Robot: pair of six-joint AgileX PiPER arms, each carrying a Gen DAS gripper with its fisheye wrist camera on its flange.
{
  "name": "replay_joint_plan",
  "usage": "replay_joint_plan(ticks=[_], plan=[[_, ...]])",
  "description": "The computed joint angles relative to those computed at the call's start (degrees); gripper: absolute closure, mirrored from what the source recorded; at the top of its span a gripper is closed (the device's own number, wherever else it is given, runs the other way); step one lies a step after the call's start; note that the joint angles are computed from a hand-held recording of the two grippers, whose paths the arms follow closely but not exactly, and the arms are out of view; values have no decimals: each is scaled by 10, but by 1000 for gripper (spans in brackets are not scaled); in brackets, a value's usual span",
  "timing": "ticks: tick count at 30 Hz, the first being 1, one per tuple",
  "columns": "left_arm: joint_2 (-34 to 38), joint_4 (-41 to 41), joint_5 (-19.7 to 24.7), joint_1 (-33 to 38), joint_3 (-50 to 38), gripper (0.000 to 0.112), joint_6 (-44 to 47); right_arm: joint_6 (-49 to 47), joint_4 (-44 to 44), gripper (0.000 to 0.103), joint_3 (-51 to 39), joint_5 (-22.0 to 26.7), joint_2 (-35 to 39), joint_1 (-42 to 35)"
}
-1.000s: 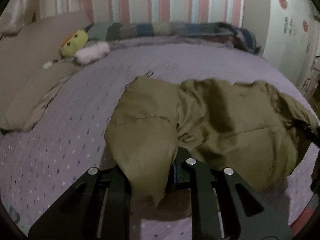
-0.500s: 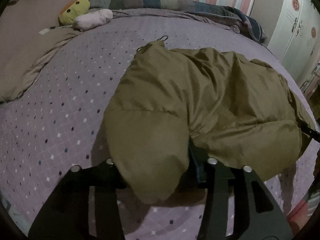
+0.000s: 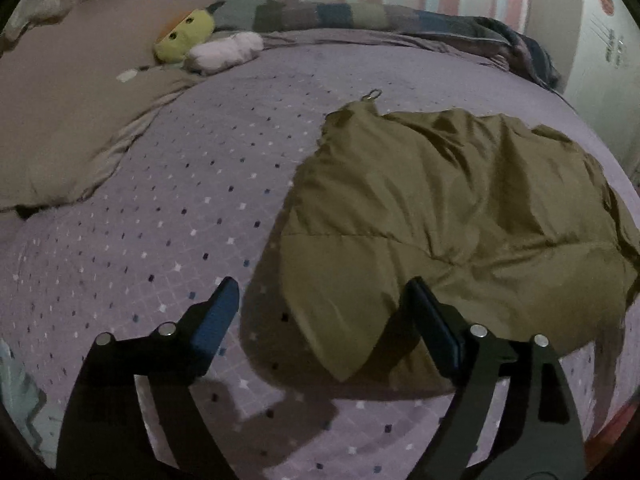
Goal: Fold large clothes
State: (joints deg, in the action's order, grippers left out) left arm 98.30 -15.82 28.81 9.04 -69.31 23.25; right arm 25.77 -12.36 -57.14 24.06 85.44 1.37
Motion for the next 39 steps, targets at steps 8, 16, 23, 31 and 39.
replay_joint_plan(ticks=[8,16,23,31,39], plan=[[113,68,47,-15,-126,30,-95,138,-162,29,-87,60,100,66],[137,106,24,-23,-130,31,-104,162,-183,30,-62,47,126,57],[140,136,35,-34,-145,31,-138,213,-215,30,-33,30,107,61],[23,186,-9,-40,-41,12,-197,351,-313,12,67,6,-57,128],[-121,127,6,-78,40,12,-173,530,-433,2,56,178,-104,320]])
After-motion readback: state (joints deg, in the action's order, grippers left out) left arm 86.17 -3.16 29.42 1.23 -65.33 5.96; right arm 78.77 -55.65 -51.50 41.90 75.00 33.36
